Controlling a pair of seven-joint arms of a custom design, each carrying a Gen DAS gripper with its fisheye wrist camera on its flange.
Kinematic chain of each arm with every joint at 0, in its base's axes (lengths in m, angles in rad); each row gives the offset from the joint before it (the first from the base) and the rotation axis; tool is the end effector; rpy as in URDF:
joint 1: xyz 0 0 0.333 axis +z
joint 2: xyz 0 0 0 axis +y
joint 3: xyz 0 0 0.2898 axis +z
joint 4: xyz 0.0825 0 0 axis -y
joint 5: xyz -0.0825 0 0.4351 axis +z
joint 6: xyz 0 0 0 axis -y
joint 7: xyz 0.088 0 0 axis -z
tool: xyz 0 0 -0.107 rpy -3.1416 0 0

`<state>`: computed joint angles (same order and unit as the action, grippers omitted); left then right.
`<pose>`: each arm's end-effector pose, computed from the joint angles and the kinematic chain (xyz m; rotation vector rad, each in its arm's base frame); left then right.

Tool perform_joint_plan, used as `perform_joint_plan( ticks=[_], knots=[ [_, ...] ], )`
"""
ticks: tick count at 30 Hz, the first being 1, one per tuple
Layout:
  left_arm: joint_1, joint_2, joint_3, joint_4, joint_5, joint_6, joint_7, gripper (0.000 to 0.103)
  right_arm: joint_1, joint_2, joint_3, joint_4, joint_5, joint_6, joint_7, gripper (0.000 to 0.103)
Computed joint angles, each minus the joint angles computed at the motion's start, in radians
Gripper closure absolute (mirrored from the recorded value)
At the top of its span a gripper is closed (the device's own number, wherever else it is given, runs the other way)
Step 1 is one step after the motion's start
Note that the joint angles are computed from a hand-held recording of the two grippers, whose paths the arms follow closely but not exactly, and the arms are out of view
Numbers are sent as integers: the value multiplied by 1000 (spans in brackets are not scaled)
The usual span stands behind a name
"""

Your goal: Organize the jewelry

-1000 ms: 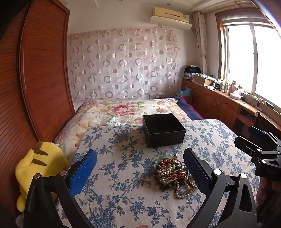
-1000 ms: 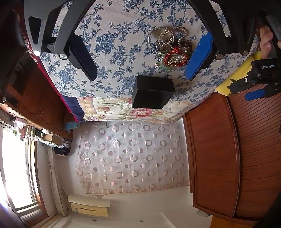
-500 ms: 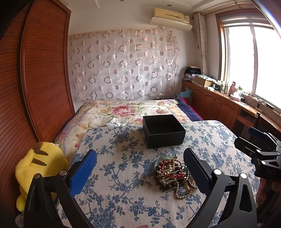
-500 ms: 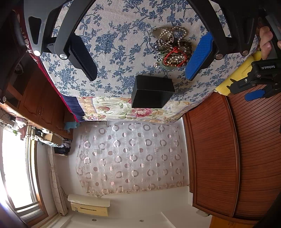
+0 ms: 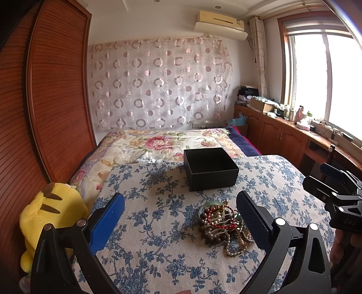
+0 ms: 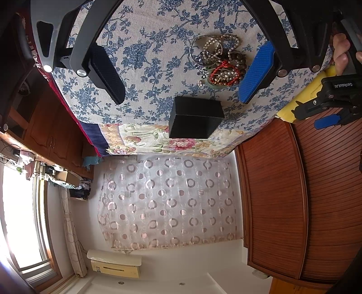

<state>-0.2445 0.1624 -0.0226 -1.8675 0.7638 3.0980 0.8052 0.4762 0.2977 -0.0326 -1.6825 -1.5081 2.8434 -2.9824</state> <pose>0.6417 -0.2345 0.4919 -1.3875 1.7757 -1.0567 0.6220 0.3561 0.4400 -1.5011 1.4507 -0.8720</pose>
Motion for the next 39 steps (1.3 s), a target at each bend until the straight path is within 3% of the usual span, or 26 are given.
perform_joint_plan(
  ticks=[39],
  knots=[
    [6, -2, -7, -1, -10, -4, 9, 8, -2, 0, 10, 6, 1, -5, -1, 3]
  ],
)
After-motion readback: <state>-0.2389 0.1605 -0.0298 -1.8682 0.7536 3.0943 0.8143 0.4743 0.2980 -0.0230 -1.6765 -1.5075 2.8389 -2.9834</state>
